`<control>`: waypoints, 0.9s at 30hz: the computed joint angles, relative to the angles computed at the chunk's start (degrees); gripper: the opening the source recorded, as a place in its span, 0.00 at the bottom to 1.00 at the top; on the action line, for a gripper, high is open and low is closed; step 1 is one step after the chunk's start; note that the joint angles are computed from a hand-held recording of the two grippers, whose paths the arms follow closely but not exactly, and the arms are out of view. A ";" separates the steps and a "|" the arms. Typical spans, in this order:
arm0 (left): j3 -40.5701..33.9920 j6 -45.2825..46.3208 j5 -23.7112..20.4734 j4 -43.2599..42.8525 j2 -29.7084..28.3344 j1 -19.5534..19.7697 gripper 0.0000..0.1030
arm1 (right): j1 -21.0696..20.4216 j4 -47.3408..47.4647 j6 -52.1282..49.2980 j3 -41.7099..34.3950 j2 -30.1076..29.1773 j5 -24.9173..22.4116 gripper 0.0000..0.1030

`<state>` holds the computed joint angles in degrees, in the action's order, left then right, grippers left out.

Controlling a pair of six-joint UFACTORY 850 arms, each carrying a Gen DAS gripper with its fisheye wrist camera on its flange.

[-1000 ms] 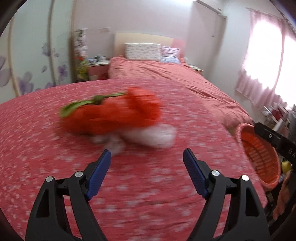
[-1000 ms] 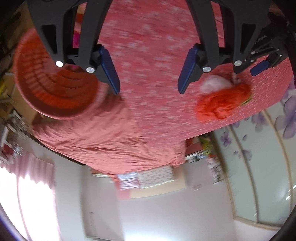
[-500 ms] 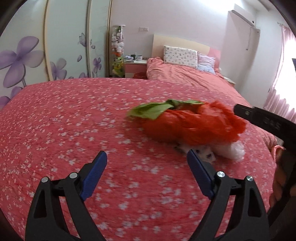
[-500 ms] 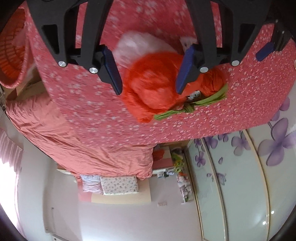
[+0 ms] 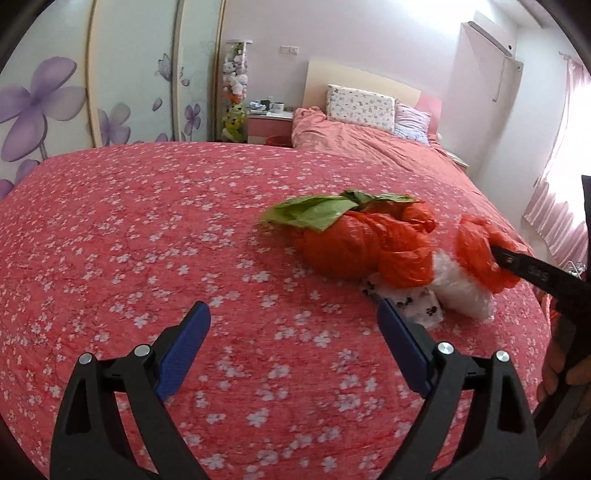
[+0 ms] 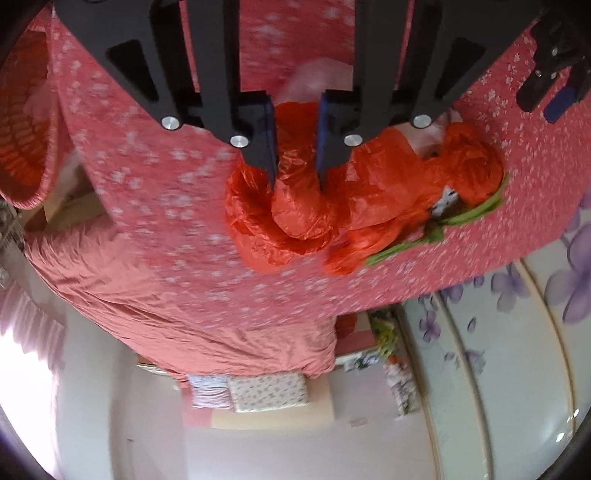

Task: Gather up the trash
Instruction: 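Grasp the orange bag with the right gripper while the left reaches toward it, then grasp another orange bag with the left gripper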

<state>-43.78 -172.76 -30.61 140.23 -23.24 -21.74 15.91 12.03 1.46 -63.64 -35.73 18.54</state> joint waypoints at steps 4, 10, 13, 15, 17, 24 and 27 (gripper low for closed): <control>-1.52 -0.97 0.45 1.29 -0.53 -1.03 0.88 | -2.75 -0.55 1.32 4.10 2.85 3.62 0.17; -6.01 0.15 1.66 -0.75 -2.47 -2.27 0.85 | -5.48 -0.13 0.14 8.22 5.04 6.23 0.17; -9.31 2.50 3.34 -3.92 -4.32 -2.35 0.84 | -6.37 -1.74 1.14 9.58 5.56 6.94 0.17; -11.91 5.95 4.97 -8.17 -5.95 -2.16 0.84 | -6.83 -2.67 1.50 10.49 5.94 7.58 0.17; -14.14 10.88 6.38 -14.04 -7.39 -2.02 0.83 | -7.15 -3.46 1.89 11.35 6.39 8.08 0.17; -17.65 17.40 9.85 -22.32 -10.83 -0.78 0.66 | -7.72 -5.21 2.87 12.35 6.53 8.95 0.17; -16.43 12.43 10.10 -16.83 -10.26 -0.34 0.52 | -7.70 -4.97 2.75 12.53 6.61 9.05 0.17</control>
